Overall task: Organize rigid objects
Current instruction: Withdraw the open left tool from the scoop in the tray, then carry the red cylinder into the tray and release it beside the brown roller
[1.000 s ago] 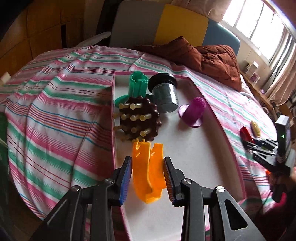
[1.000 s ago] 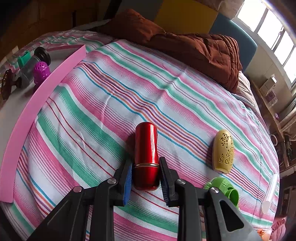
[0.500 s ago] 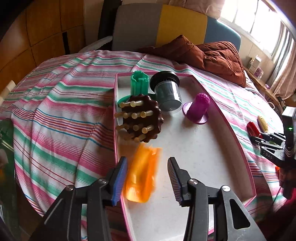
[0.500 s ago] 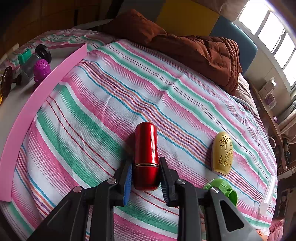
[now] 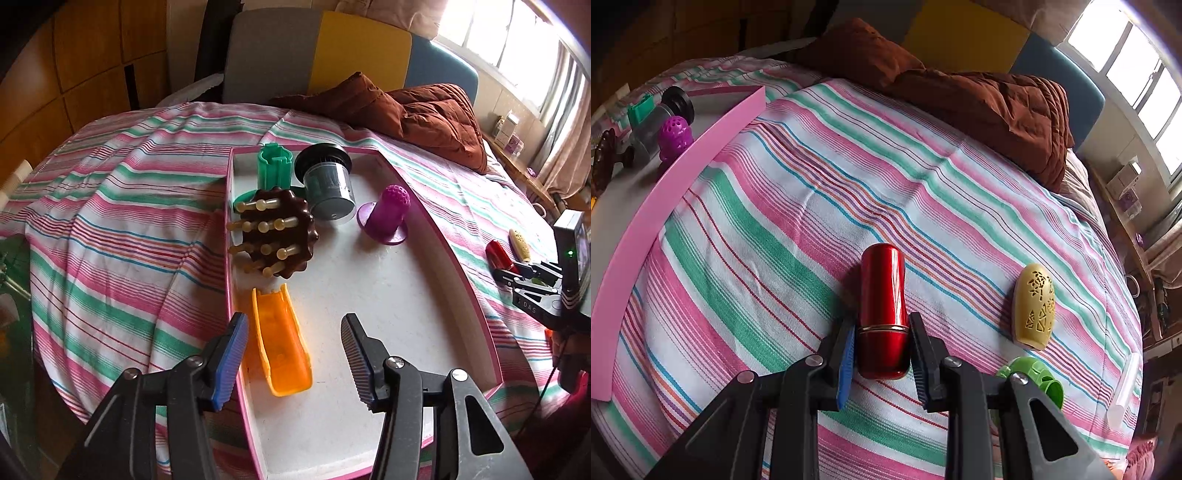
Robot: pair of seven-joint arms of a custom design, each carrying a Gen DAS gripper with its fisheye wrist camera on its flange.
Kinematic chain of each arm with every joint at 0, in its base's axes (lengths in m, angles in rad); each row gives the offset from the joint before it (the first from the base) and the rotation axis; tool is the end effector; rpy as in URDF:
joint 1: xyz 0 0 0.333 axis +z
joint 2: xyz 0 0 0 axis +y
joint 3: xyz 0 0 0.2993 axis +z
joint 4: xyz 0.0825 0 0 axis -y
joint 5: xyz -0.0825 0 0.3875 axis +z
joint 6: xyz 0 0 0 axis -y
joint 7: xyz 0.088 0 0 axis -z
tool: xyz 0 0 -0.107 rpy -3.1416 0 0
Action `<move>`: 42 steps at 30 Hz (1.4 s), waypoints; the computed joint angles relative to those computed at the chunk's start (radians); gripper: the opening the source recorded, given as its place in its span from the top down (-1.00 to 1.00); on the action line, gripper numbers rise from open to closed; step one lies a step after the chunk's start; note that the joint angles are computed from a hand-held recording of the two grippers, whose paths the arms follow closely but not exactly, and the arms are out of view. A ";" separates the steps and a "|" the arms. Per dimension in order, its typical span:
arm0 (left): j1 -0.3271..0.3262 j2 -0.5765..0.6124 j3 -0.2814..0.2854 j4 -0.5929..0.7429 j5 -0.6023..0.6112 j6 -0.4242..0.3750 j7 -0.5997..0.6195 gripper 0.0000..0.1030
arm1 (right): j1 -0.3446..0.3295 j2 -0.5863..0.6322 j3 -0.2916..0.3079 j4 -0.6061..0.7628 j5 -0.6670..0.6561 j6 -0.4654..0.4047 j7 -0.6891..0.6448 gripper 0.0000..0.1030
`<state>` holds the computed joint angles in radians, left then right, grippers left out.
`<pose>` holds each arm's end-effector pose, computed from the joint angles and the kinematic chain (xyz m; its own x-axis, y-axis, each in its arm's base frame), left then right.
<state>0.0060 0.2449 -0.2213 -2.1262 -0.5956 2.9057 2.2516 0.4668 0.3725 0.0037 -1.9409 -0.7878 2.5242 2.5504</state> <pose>0.5983 -0.0922 0.3299 -0.3539 -0.9291 0.1079 -0.7936 0.2372 -0.5604 0.5616 0.2933 0.2922 0.0303 -0.9643 0.2631 -0.8796 -0.1507 -0.4512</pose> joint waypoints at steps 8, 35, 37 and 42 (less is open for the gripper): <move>-0.011 -0.031 0.016 -0.038 0.030 0.052 -0.038 -0.29 | 0.003 0.002 -0.001 0.004 -0.004 -0.006 -0.001 0.48; -0.039 -0.098 0.064 -0.128 0.141 0.148 -0.163 -0.29 | 0.009 0.014 -0.004 0.025 -0.007 -0.042 0.018 0.48; -0.016 -0.099 0.040 -0.125 0.109 0.142 -0.138 -0.38 | 0.016 0.018 0.000 0.040 0.011 -0.080 0.037 0.48; 0.008 -0.094 0.026 -0.114 0.050 0.118 -0.103 -0.40 | 0.021 0.024 0.016 0.071 0.072 -0.137 0.077 0.50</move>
<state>0.0137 0.1507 -0.1951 -2.2400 -0.5456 3.0236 2.1482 0.4881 0.3969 0.0195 -1.8694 -0.7162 2.3871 2.6276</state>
